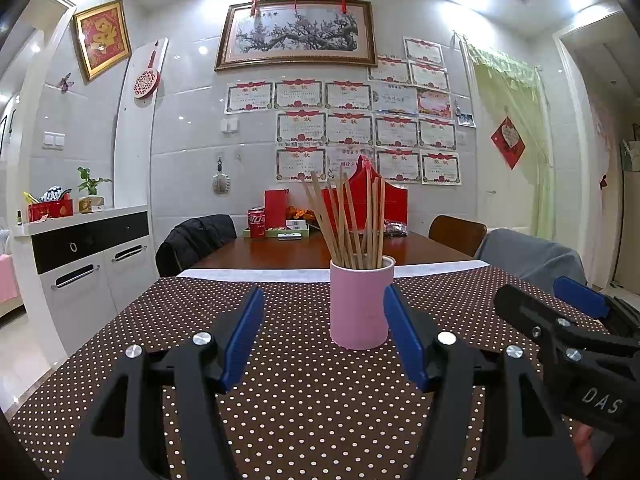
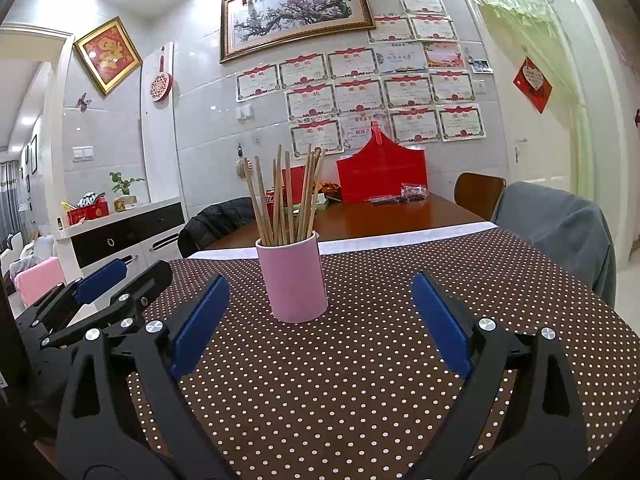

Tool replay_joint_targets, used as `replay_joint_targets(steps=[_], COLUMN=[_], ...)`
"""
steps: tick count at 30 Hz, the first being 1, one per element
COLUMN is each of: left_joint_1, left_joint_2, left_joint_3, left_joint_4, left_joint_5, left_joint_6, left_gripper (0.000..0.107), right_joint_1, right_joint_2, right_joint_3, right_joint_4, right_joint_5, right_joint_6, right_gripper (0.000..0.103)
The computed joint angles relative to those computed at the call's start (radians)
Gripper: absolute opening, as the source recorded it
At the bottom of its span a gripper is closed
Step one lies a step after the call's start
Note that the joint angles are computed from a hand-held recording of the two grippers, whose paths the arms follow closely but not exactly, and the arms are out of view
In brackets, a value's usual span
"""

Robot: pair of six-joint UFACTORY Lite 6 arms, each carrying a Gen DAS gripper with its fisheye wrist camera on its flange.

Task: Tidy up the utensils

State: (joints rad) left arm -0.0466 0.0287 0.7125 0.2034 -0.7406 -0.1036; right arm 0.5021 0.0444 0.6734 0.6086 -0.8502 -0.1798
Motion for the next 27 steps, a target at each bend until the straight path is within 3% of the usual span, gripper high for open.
replay_joint_targets(steps=[27], left_joint_1=[0.002], left_joint_2=[0.002], left_joint_3=[0.003], left_joint_4=[0.004], left_joint_5=[-0.001], left_joint_6=[-0.003], left_gripper=[0.062], right_joint_1=[0.012], right_joint_2=[0.004], right_joint_3=[-0.002], right_joint_4=[0.020], right_joint_5=[-0.016], right_joint_6=[-0.012], right_gripper=[0.091])
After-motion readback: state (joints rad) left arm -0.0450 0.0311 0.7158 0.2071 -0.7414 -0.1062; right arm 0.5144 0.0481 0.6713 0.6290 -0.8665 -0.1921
